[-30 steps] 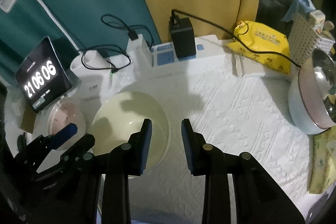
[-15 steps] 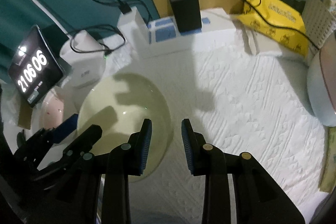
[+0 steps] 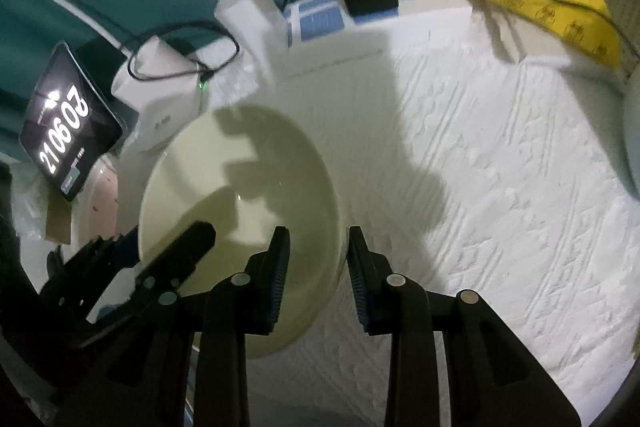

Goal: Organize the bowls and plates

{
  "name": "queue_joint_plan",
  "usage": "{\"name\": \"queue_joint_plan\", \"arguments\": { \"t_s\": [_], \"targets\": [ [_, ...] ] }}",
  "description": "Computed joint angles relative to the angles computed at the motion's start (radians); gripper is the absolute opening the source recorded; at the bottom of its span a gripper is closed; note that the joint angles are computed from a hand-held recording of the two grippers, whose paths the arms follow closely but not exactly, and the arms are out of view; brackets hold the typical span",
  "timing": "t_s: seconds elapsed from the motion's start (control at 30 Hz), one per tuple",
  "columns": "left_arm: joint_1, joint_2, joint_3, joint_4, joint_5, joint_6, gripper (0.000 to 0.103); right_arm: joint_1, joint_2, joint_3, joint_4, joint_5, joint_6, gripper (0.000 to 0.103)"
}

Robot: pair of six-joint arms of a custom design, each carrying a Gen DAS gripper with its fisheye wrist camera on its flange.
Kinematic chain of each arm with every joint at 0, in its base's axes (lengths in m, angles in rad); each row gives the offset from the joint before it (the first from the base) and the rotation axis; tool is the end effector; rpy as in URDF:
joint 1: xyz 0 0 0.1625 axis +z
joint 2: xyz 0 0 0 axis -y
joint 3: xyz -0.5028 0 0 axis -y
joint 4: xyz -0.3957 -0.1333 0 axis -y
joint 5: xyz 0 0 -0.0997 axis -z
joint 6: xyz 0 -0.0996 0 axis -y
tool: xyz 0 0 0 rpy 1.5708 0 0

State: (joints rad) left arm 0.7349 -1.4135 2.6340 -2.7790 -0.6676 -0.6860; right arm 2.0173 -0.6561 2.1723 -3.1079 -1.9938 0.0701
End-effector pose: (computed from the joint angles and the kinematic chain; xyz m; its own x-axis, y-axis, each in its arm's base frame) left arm -0.0908 -0.3671 0.2245 -0.7856 -0.0643 -0.6154 0.3156 0.8138 -0.4879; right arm 0.3086 -0.4305 -0.0146 -0.8544 -0.3219 0.4079 -0.3728 0.9266 -0.0496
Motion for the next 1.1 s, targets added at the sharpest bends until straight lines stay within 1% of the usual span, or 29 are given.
{"name": "queue_joint_plan", "arguments": {
  "t_s": [0.07,0.13,0.17,0.23,0.4,0.5,0.6,0.8,0.93,1.1],
  "targets": [
    [0.011,0.003,0.0,-0.016,-0.01,0.008,0.029,0.011,0.008,0.002,-0.024,-0.028,-0.011,0.029],
    [0.015,0.003,0.0,-0.022,-0.013,0.006,0.027,0.022,0.014,0.004,-0.04,-0.059,-0.023,0.021],
    [0.015,0.002,0.0,-0.02,-0.015,0.005,0.027,0.022,0.014,0.005,-0.046,-0.062,-0.029,0.02],
    [0.012,0.005,0.001,-0.02,-0.012,0.003,0.027,0.022,0.016,0.008,-0.061,-0.064,-0.039,0.02],
    [0.008,0.004,0.007,-0.034,-0.012,0.0,0.027,0.047,0.029,0.026,-0.148,-0.111,-0.086,0.019],
    [-0.008,-0.011,0.015,-0.041,-0.014,-0.009,0.027,0.05,0.023,0.036,-0.174,-0.11,-0.095,0.018],
    [-0.045,-0.032,0.025,-0.013,0.009,-0.03,0.027,0.055,0.012,0.047,-0.197,-0.106,-0.104,0.018],
    [-0.104,-0.075,0.033,0.036,0.034,-0.068,0.027,0.09,-0.017,0.07,-0.237,-0.123,-0.122,0.019],
    [-0.158,-0.116,0.034,0.116,0.056,-0.12,0.027,0.11,-0.042,0.083,-0.25,-0.127,-0.122,0.019],
    [-0.21,-0.165,0.029,0.211,0.074,-0.181,0.027,0.136,-0.063,0.093,-0.251,-0.129,-0.114,0.019]
  ]
}}
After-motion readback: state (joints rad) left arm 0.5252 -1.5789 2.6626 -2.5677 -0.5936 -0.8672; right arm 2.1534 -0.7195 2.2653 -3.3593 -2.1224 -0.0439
